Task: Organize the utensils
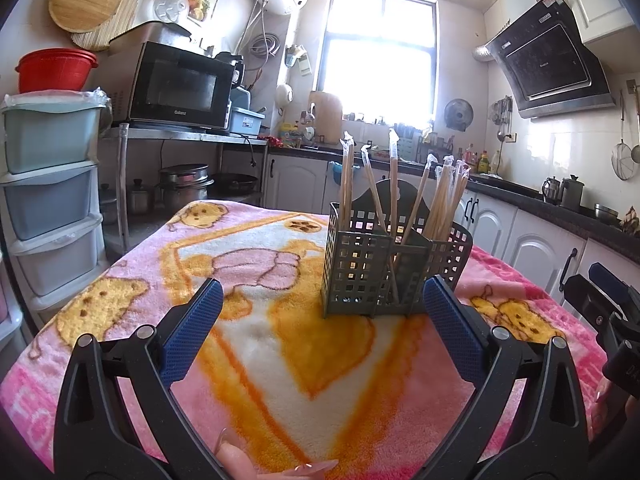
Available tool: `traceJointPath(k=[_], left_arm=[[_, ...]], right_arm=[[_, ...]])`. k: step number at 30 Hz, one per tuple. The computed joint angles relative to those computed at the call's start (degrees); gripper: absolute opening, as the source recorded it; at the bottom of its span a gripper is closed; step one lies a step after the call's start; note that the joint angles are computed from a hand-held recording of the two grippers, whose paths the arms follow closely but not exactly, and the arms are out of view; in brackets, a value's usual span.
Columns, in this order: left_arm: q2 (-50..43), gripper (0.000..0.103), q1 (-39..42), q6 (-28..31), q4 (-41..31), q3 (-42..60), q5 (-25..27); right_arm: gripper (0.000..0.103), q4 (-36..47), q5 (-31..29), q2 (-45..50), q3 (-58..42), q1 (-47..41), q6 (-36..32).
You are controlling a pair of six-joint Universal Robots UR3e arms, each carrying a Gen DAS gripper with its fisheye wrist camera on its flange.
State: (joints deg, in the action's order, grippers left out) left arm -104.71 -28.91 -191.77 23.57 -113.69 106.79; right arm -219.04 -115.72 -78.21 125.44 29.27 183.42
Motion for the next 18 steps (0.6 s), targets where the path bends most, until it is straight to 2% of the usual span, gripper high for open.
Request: traceJointPath(k=[18], left_arm=[[0.0, 0.093, 0.4, 0.1, 0.1, -0.1, -0.4]], right_arm=[[0.097, -0.1, -0.1, 0.2, -0.1, 0.0, 0.1]])
